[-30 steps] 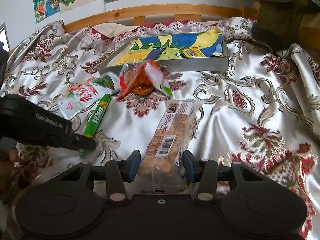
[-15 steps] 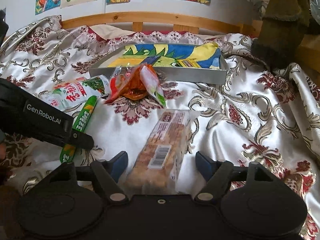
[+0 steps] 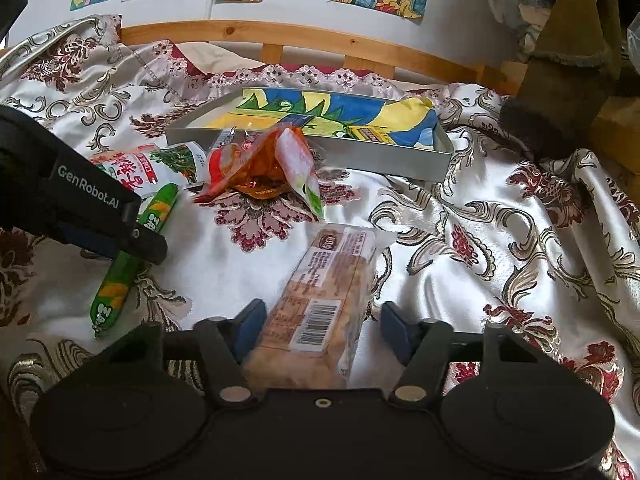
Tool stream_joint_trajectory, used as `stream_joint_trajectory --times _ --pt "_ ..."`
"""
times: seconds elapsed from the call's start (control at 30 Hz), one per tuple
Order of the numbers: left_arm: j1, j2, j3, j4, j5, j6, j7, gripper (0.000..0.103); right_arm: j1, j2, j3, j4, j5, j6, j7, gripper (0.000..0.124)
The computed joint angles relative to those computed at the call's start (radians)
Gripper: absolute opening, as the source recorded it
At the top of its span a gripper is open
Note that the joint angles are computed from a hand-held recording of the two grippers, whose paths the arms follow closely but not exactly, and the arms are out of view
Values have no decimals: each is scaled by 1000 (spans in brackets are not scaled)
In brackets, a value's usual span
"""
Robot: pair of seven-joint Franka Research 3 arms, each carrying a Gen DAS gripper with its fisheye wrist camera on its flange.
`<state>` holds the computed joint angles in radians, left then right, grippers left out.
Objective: Organize snacks
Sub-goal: 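Lift and carry the sausage stick and bread bar toward the tray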
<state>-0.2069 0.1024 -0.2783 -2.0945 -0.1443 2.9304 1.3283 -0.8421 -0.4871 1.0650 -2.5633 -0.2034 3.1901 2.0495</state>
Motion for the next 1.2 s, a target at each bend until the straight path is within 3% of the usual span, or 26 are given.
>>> stream_joint_trajectory --times 0.2,0.47,0.6,0.7,0.77,1.03,1.2 --pt "6 7 -11 10 -26 -14 36 23 26 23 -24 0 0 -5 -8 57" --pt "-3 0 -13 11 -22 -22 64 20 32 23 -31 -8 -2 14 1 50" --pt "5 -14 -48 5 -178 -24 178 20 50 20 -39 -8 -10 9 -33 38" --pt "-20 -19 -38 -1 -167 -19 195 20 49 -1 -32 -13 -18 16 -58 38" --pt "-34 -21 -27 -5 -124 -5 173 20 36 -19 -18 -15 -13 19 -67 38" --pt "-35 -20 -31 -11 -173 22 203 20 -42 -91 54 -25 31 58 -86 38" --pt "-22 -23 -63 -25 -306 90 296 20 -76 -130 89 -38 91 97 -89 38"
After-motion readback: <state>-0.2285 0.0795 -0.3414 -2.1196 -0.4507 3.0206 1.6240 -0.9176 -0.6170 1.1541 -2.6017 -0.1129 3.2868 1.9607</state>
